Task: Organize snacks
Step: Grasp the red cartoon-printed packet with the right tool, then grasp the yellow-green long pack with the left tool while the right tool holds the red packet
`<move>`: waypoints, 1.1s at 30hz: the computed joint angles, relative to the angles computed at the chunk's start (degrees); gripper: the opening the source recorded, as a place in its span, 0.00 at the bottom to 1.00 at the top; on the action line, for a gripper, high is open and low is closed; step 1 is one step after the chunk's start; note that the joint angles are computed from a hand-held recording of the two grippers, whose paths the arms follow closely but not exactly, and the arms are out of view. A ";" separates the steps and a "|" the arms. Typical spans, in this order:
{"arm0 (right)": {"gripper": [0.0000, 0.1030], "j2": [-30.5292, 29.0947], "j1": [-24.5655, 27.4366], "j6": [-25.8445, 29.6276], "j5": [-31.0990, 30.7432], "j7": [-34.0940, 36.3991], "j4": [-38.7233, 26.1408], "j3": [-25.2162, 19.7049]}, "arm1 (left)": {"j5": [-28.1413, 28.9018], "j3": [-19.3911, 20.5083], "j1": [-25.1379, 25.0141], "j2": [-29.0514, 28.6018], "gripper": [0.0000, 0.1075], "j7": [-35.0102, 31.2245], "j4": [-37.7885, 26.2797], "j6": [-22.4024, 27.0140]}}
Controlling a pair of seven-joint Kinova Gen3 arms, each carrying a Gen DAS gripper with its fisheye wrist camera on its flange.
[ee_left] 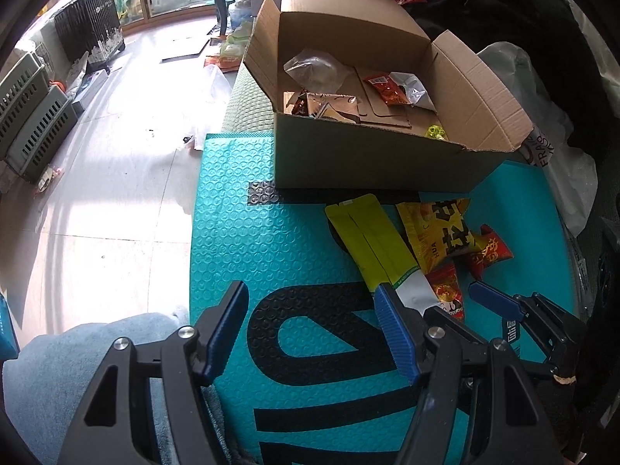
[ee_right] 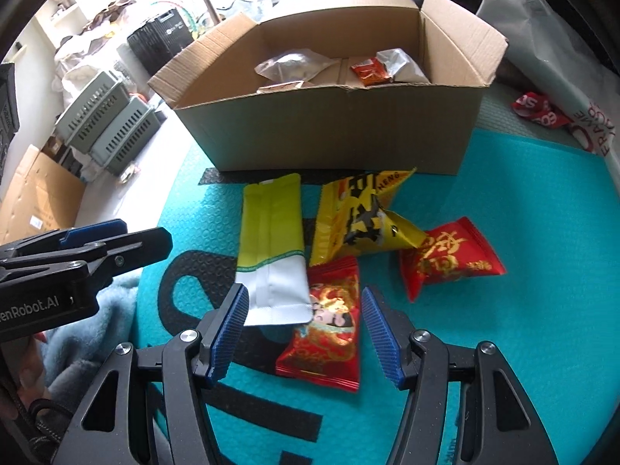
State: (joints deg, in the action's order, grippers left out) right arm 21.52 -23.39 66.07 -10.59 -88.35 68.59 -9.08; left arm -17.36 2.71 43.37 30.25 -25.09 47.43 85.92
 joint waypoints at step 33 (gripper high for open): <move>0.31 -3.11 2.25 2.71 3.17 -5.22 5.23 1.70 | 4.45 -2.70 -1.39 12.44 0.62 2.26 -13.68 5.47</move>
State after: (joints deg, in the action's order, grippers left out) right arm 18.41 -21.14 68.78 -7.42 -93.56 73.82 -7.39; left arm -12.91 0.01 41.98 42.69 -22.83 33.75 91.39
